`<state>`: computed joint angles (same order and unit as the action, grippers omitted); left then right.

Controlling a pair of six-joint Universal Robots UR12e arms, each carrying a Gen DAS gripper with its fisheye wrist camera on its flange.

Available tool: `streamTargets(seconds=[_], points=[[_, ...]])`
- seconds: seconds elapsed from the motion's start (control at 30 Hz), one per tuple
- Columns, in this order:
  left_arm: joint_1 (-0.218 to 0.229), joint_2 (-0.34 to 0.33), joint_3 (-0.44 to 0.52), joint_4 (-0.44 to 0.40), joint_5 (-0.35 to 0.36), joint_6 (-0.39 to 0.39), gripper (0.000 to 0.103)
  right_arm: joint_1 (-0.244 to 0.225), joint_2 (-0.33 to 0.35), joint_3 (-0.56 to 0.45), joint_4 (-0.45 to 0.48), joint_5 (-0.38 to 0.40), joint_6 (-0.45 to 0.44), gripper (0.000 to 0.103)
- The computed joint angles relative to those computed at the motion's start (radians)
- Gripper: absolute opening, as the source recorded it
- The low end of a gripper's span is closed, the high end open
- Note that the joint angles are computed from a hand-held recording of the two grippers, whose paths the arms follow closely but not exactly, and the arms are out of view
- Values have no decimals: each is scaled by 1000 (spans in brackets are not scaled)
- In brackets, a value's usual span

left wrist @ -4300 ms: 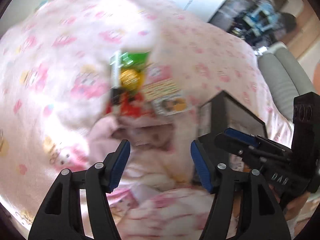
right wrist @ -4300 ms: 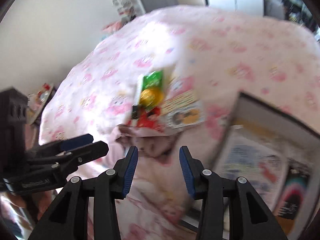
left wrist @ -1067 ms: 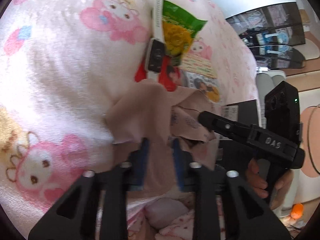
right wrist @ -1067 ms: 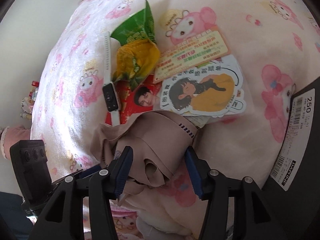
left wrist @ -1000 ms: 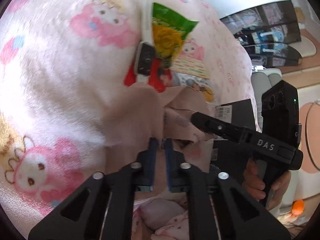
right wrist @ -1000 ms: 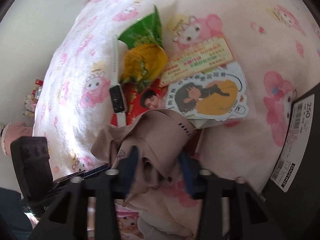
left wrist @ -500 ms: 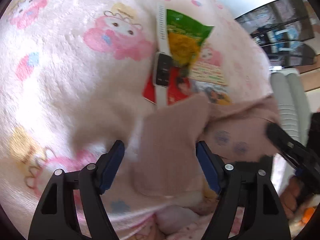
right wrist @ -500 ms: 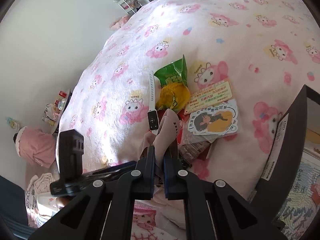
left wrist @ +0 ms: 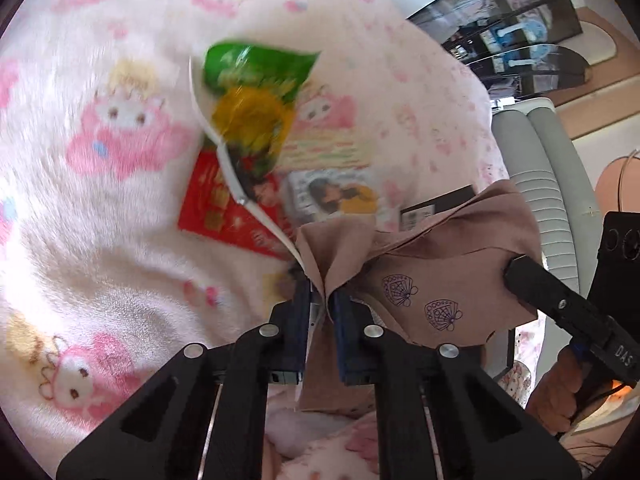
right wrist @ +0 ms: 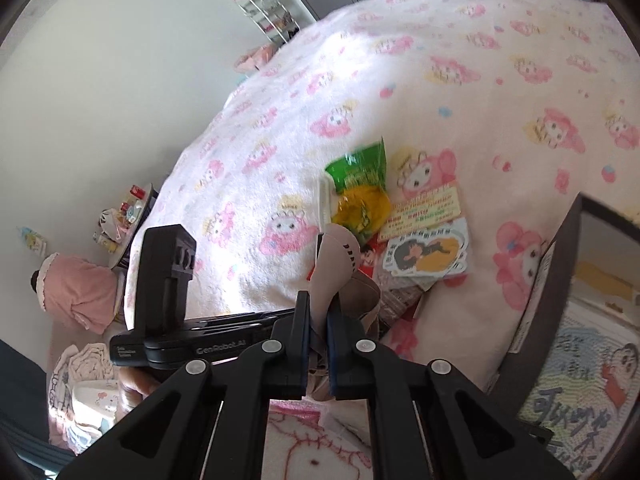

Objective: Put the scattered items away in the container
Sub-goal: 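Lift the beige fabric mask with the right tool and carry it over the box, then lower the beige fabric into the black box and open the right tool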

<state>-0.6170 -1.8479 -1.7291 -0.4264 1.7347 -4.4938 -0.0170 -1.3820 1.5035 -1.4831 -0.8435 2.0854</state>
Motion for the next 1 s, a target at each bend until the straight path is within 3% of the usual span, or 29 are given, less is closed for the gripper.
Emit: streamTargets(seconds=[0.13, 0.27, 0.53, 0.63, 0.8, 1.0], points=[[-28, -9, 75, -3, 61, 86, 3, -51, -21, -13, 38, 72, -22, 5], [-42, -62, 191, 1, 65, 185, 3, -109, -36, -16, 46, 120, -20, 5], [-60, -220, 468, -140, -24, 309, 3, -211, -19, -35, 6, 145, 45, 5], [-60, -288, 565, -182, -80, 340, 3, -244, -19, -18, -64, 151, 104, 5], [-56, -380, 677, -220, -173, 360, 9, -275, -8, 17, -174, 90, 218, 5], [-61, -407, 704, -288, -207, 354, 22, -281, -1, 54, -281, 12, 308, 5]])
